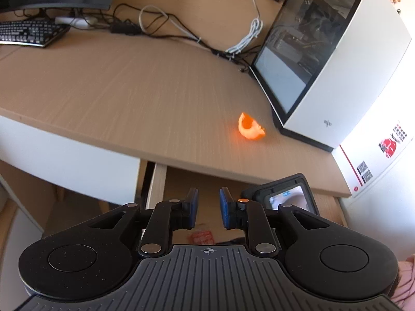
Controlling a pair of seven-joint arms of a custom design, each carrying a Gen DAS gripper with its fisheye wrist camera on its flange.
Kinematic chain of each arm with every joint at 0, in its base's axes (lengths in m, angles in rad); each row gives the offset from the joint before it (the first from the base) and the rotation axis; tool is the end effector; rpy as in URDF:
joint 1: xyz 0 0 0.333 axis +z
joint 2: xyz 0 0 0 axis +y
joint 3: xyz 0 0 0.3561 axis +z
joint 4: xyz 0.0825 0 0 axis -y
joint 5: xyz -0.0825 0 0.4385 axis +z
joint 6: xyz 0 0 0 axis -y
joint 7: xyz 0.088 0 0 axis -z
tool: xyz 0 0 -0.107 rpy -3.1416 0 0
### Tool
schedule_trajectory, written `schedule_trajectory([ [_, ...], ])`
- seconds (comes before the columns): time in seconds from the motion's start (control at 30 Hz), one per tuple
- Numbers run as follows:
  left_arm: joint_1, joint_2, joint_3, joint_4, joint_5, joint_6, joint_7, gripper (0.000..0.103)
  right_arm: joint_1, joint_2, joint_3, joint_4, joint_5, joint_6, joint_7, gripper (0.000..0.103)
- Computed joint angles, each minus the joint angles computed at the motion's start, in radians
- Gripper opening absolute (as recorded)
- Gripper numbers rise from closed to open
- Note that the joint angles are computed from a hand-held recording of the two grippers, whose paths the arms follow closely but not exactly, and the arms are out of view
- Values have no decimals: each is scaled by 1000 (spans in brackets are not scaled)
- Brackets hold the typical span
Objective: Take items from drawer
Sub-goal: 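Place the orange toy on the desktop with the left tool while the right tool places the packet, then reach into the drawer and grasp the pink pig figure with the left tool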
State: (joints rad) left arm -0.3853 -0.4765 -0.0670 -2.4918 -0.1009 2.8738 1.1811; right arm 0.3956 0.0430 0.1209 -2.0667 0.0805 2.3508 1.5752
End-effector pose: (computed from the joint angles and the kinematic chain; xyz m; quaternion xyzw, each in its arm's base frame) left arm 0.4326 -0.2079 0.5692 -0.6480 0.6378 -0.3946 0.1325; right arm 0.5453 0.3103 0.4483 -0.8435 0.5224 -0.0305 0.1213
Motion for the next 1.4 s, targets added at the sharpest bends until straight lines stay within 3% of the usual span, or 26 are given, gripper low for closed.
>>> schedule_trajectory([
  [0.07,-22,-2,21,-2,-14,-1,27,20,-12,-25,-5,-17,70,-18,-52,29],
  [0.17,-65,5,56,5,-45,-4,89,20,-32,-108,-19,-82,98,27,-72,28],
  [0.27,-98,14,77,25,-77,-72,178,20,-65,-222,-46,-141,187,60,-82,28],
  [0.43,-144,39,92,45,-191,-144,344,20,-122,-390,-83,-215,276,216,-90,28],
  [0.5,-142,47,78,52,-215,-175,399,20,-157,-398,-79,-191,263,275,-65,28],
  [0.6,-121,53,51,59,-237,-216,457,20,-205,-311,-33,-139,189,380,32,28],
  [0.67,-103,52,34,62,-243,-243,485,20,-205,-242,-49,-76,188,398,43,28],
  [0.8,-65,51,9,66,-250,-285,488,20,-186,-78,-86,65,271,420,-22,29],
  [0.87,-42,63,-5,77,-240,-310,474,20,-184,-24,-91,111,381,395,-121,38],
  [0.93,-22,76,-19,92,-217,-339,468,20,-185,19,-88,127,367,394,-97,41],
  [1.03,-11,98,-19,119,-208,-387,504,20,-183,-23,-83,56,359,433,-85,50],
  [1.17,-7,147,-6,178,-246,-475,615,20,-165,-173,-81,-111,365,467,-87,56],
  [1.23,1,188,0,225,-294,-555,670,20,-132,-226,-106,-167,463,442,-182,63],
  [1.3,16,237,-11,270,-332,-613,690,20,-120,-278,-121,-219,503,382,-243,64],
  [1.4,55,301,-59,309,-322,-610,627,20,-138,-303,-99,-267,451,323,-212,64],
])
